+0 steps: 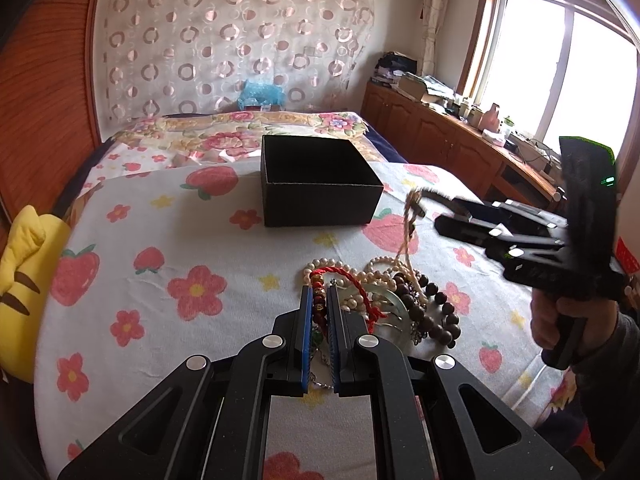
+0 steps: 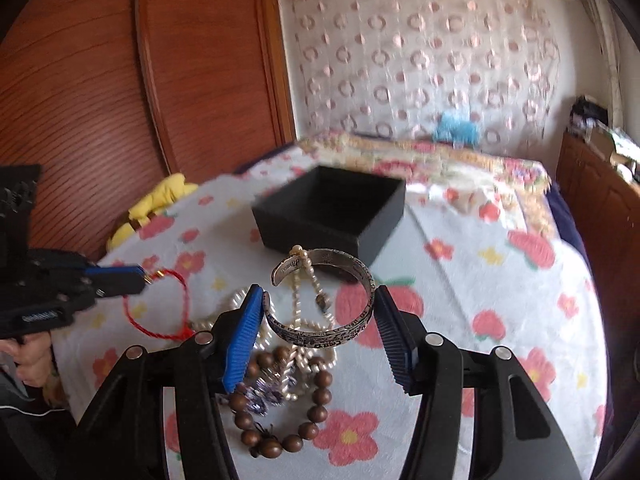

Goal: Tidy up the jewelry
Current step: 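Grasp the silver bangle with the right tool while the left tool holds the red-cord bracelet, then carry the silver bangle and red-cord bracelet over the black box with both tools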

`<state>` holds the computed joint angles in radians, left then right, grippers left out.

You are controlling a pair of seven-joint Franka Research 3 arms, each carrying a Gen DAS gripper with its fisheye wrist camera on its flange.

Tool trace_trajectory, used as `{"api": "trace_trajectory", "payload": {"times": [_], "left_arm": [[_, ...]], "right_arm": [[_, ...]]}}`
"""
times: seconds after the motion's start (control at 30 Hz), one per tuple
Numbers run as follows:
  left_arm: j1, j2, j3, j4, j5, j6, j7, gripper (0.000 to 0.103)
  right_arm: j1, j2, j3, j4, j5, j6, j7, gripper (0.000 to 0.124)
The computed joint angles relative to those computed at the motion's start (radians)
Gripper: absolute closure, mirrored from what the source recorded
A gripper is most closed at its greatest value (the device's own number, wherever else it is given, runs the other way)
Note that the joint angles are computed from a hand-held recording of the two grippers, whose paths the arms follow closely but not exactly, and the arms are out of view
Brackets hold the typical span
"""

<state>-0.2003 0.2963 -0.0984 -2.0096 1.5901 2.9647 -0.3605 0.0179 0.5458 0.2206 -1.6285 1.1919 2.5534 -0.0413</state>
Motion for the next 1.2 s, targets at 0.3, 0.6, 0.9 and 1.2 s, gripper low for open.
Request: {"api": "trace_trajectory", "payload": {"times": [0.3, 0.6, 0.9, 1.2], "left_arm": [[0.002, -0.007, -0.001, -0.003, 0.000, -0.002, 0.001, 0.097], [0.001, -0.007, -0.001, -0.004, -0.003, -0.002, 0.005, 0.097], [0.002, -0.009, -0.001, -0.004, -0.008, -0.001, 0.011, 0.097], [0.000, -0.009, -0.001, -0.005, -0.029, -0.001, 0.031, 0.097]], "right_arm": [[0.020, -0.049, -0.032, -0.046, 0.010, -0.003, -0.037, 0.065], [0.150, 0.101, -0.125, 0.034, -0.305, 0.240, 0.365, 0.065], [0.142, 0.174, -0.138, 0.119, -0.502, 0.226, 0.611, 0.064], [0.015, 0.133, -0.004, 0.091, -0.534, 0.142, 0.498, 0.057]]}}
